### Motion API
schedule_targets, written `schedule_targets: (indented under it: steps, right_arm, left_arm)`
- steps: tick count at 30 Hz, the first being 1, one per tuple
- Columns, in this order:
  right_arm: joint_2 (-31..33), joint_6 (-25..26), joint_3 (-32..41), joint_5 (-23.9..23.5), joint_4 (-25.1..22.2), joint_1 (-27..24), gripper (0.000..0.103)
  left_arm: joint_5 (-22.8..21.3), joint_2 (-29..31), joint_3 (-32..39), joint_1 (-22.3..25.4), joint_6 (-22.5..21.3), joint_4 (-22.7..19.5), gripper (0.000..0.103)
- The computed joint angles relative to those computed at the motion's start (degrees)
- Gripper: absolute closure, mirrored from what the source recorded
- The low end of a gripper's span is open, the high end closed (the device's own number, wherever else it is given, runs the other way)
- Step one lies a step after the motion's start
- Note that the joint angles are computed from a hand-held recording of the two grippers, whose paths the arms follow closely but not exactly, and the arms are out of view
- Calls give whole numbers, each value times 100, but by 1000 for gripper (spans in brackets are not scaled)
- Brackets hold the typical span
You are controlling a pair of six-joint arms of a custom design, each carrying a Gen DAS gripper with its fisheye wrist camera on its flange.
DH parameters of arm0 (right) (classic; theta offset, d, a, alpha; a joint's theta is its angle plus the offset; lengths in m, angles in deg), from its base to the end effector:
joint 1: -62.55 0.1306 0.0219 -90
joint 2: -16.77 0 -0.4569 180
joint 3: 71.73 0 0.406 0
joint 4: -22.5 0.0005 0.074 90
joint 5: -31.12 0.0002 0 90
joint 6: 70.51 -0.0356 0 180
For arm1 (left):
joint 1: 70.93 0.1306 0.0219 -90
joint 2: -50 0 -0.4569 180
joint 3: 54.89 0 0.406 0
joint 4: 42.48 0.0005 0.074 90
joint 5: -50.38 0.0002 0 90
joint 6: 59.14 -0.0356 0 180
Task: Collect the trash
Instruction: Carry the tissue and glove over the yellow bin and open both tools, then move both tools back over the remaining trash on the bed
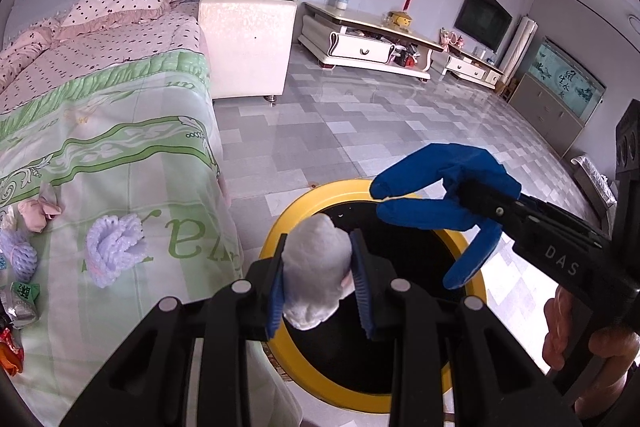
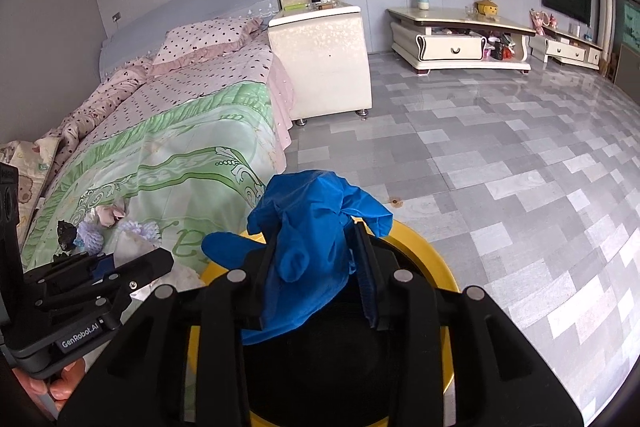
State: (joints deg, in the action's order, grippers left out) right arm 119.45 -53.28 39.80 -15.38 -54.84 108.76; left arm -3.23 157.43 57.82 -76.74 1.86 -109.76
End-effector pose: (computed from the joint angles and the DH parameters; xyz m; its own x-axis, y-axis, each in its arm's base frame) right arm 0.4054 0.3868 0.5459 -0.5240 0.4545 -0.7203 0.5116 0.8441 0.1605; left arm 0.6057 -0.0834 0.5131 -0.5944 0.4528 -0.6646 0.7395 0.6325 -0.2306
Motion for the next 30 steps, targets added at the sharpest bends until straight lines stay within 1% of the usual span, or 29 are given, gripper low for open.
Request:
schedule_targets:
  steps: [1, 3, 5, 7, 10, 15, 19, 22, 24, 30]
  right_arm:
    - [-3, -67, -1, -9, -28, -2, 67]
    - [-6, -172, 11, 7, -116, 2, 65]
    - [-40, -267, -21, -1, -146, 1, 62]
    - [-63, -317, -42, -34, -144, 1, 60]
    - [-52, -427, -12, -20, -276, 12, 60]
    - [-38, -510, 94, 105, -374, 77, 60]
    - [66, -392, 340, 216, -443, 137, 60]
    - [219, -176, 637, 251, -460, 171, 60]
    - [345, -24, 869, 277, -462, 200, 57]
    - [875, 520, 1820, 335, -531, 270, 56]
  left_arm:
    - [18, 1, -5, 2, 1, -20, 74]
    - [36, 14, 18, 14, 69, -60, 67]
    - [32, 41, 51, 33, 101, -70, 56]
    - [1, 43, 42, 54, 156, -19, 52]
    - [40, 121, 153, 122, 238, -145, 46]
    - [22, 124, 202, 236, 312, -33, 43]
    - [63, 148, 333, 394, 395, 14, 43]
    - [65, 184, 475, 531, 502, 79, 40]
    - [92, 222, 578, 638, 554, 105, 39]
    - [103, 360, 927, 989, 645, 175, 38]
